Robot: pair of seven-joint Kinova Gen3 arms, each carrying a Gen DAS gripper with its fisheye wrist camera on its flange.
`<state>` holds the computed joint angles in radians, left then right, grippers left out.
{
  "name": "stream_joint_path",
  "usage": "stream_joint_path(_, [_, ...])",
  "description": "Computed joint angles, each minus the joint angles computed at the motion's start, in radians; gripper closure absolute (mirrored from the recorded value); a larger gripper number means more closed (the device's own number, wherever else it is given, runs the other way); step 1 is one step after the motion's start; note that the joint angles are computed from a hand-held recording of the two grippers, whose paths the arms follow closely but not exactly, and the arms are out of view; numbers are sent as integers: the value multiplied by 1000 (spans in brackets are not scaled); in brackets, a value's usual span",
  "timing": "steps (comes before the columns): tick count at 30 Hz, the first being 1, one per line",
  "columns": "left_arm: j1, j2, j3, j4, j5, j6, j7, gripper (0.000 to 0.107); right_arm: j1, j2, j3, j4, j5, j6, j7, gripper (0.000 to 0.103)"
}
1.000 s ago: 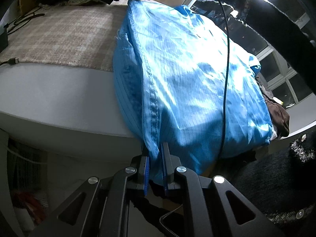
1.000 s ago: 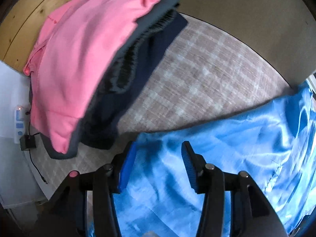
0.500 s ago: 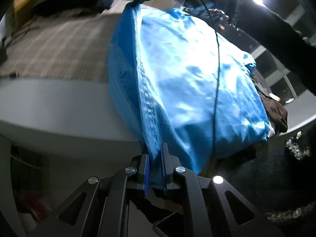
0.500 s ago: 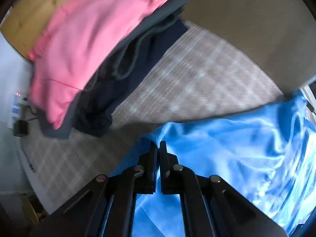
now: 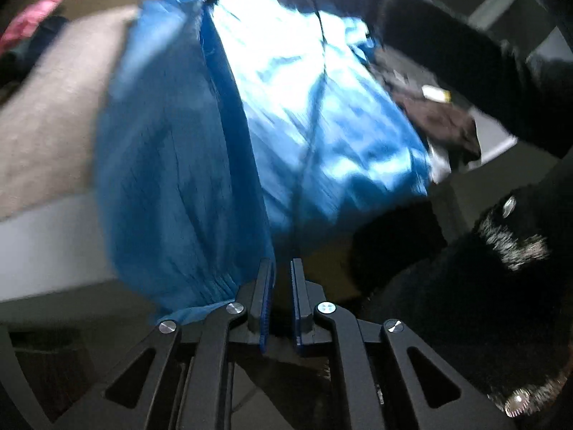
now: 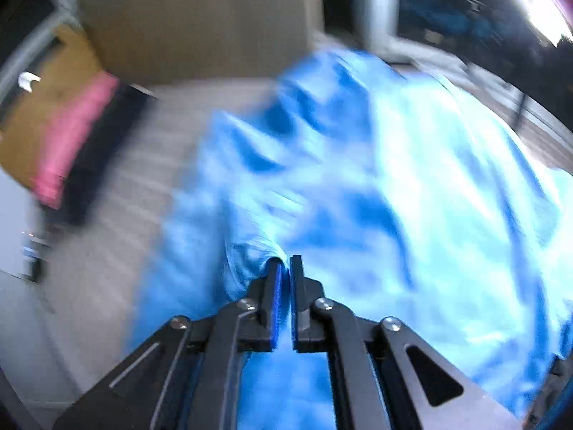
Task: Fold clothes
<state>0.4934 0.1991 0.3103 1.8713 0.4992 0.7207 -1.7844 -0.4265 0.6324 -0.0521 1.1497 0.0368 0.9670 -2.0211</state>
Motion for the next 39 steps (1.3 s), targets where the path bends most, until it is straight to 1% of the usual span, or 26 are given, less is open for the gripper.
stream_joint_path(1, [10, 3, 8, -5, -3, 18, 5, 98, 1, 2, 10, 3, 7, 24, -5, 86])
stream_joint_path(2, [21, 7, 15, -10, -5, 37, 10, 92, 2, 1, 19, 19, 17, 33, -10, 82])
stream_joint_path(3, [31, -2, 15, -7, -13, 53, 29, 89, 18, -19, 9, 42, 11, 24, -2, 78])
stream_joint_path(4, [39, -21, 7, 0, -28, 70, 64, 86, 35, -45, 2, 79, 1, 0, 8, 75])
stream_joint_path(5, [40, -45, -3, 13, -38, 81, 95, 84, 49, -73, -1, 125, -13, -41, 23, 67])
stream_joint_path(6, [38, -71, -13, 28, -47, 90, 123, 83, 55, -106, -1, 171, -24, -80, 36, 64])
stream_joint_path(8, [31, -119, -32, 59, -85, 90, 183, 75, 69, -165, -13, 242, -8, -117, 102, 64])
stream_joint_path(10, [28, -145, -66, 82, -133, 76, 240, 73, 122, -227, -68, 312, -24, -162, 134, 64])
stream_joint_path(11, [13, -152, -77, 99, -134, 58, 248, 73, 142, -255, -87, 347, -49, -185, 152, 64])
stream_joint_path(13, [-34, -141, -80, 123, -90, 27, 216, 73, 136, -307, -83, 403, -56, -219, 154, 64])
stream_joint_path(15, [-30, -122, -100, 131, -69, 12, 168, 73, 123, -340, -68, 428, -59, -225, 164, 64])
stream_joint_path(16, [-46, -112, -93, 138, -52, 3, 128, 73, 138, -349, -76, 438, -85, -224, 182, 64])
stream_joint_path(17, [-75, -96, -67, 147, -23, -14, 87, 73, 166, -362, -102, 449, -125, -219, 208, 64])
stream_joint_path(19, [-162, -54, 23, 164, 43, -57, 6, 73, 237, -394, -165, 494, -207, -234, 271, 64])
stream_joint_path(20, [-199, -25, 63, 179, 84, -81, -35, 72, 246, -418, -173, 531, -247, -252, 301, 64])
stream_joint_path(21, [-219, 8, 84, 193, 124, -102, -75, 72, 240, -436, -179, 563, -278, -262, 323, 64])
stream_joint_path(22, [-222, 42, 87, 210, 165, -111, -105, 72, 230, -455, -183, 594, -306, -271, 344, 64])
stream_joint_path(23, [-206, 72, 71, 234, 202, -109, -136, 72, 204, -456, -180, 608, -317, -273, 356, 64])
stream_joint_path(25, [-149, 130, 24, 270, 230, -96, -155, 74, 130, -463, -178, 639, -300, -285, 347, 64])
stream_joint_path(27, [-157, 128, 16, 315, 284, -101, -194, 74, 63, -449, -191, 647, -256, -291, 328, 64])
stream_joint_path(29, [-214, 86, 55, 359, 303, -124, -188, 74, -9, -434, -183, 639, -195, -279, 283, 64])
stream_joint_path(31, [-230, -7, 42, 366, 258, -123, -121, 74, -30, -432, -188, 642, -192, -277, 268, 64])
stream_joint_path(33, [-178, -100, -32, 330, 176, -96, -60, 73, 15, -461, -210, 673, -241, -298, 268, 64])
stream_joint_path(35, [-132, -167, -86, 283, 95, -83, -6, 66, 78, -504, -246, 713, -269, -323, 236, 64])
stream_joint_path(37, [-130, -197, -90, 229, 46, -91, 13, 64, 85, -559, -221, 771, -240, -336, 157, 64])
stream_joint_path(39, [-124, -188, -91, 182, 48, -109, -33, 61, 48, -607, -153, 827, -207, -344, 77, 64])
